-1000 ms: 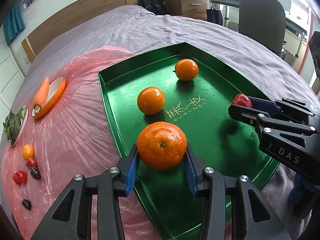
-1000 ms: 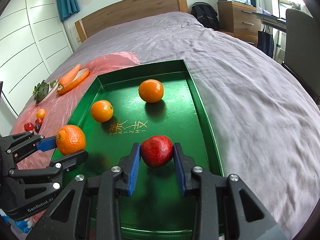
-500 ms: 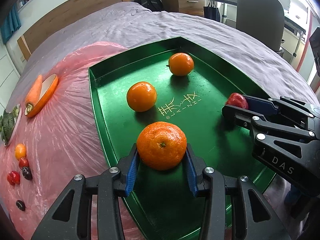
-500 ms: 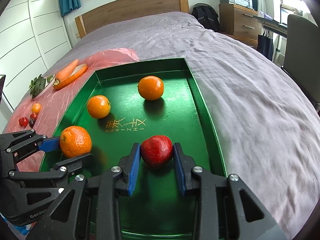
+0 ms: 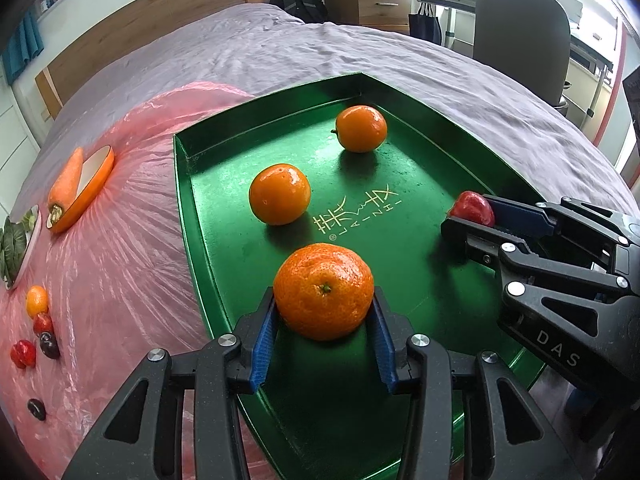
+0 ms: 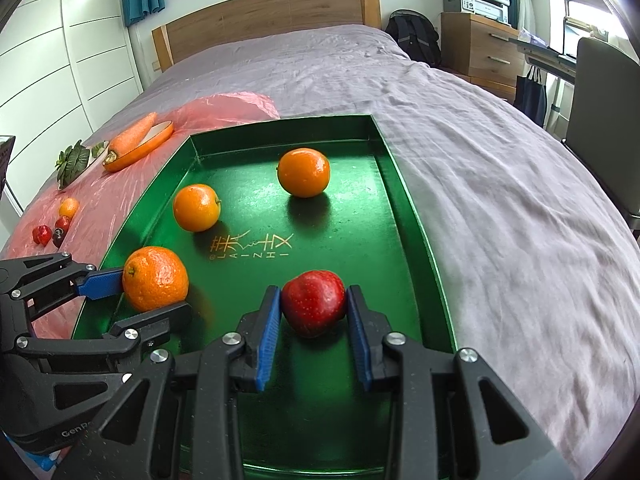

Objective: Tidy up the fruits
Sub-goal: 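Lower the orange and red apple into the green tray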

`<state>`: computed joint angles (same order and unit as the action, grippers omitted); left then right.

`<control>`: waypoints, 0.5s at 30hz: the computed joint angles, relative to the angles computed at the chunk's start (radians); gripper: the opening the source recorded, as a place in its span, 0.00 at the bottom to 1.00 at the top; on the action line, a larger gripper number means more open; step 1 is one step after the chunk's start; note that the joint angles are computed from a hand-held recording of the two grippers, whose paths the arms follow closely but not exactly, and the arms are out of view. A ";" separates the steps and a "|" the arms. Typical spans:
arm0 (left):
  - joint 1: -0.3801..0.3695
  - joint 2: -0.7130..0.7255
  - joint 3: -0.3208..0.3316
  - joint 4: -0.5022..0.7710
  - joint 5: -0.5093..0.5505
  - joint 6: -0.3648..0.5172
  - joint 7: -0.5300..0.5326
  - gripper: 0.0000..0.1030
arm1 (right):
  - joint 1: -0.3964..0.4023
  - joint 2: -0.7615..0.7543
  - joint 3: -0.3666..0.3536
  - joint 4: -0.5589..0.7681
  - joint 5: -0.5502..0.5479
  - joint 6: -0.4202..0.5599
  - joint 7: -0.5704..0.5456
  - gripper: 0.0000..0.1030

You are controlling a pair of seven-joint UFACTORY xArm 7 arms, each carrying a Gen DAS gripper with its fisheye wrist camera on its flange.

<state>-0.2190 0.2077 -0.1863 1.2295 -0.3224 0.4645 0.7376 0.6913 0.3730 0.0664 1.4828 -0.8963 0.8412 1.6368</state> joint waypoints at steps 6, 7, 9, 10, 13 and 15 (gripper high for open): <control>0.001 -0.002 -0.002 -0.006 -0.004 -0.009 -0.002 0.38 | 0.001 0.005 0.000 0.009 0.003 0.007 -0.007 0.42; 0.001 -0.001 -0.002 -0.004 -0.004 -0.008 -0.002 0.38 | 0.002 0.005 0.000 0.010 0.004 0.009 -0.010 0.42; 0.000 -0.002 -0.001 -0.005 -0.002 -0.009 -0.005 0.38 | 0.004 0.009 0.001 0.016 0.006 0.016 -0.018 0.42; 0.000 -0.002 0.000 -0.006 0.001 -0.012 -0.006 0.38 | 0.004 0.010 0.000 0.020 0.008 0.019 -0.023 0.42; -0.004 -0.007 0.001 -0.014 0.010 -0.023 -0.014 0.38 | 0.008 0.013 -0.001 0.027 0.008 0.028 -0.029 0.42; -0.003 -0.008 0.001 -0.015 0.011 -0.022 -0.015 0.39 | 0.010 0.015 -0.002 0.030 0.009 0.031 -0.031 0.42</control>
<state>-0.2223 0.1998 -0.1855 1.2146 -0.3114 0.4430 0.7224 0.7010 0.3875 0.0649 1.5129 -0.8874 0.8719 1.6055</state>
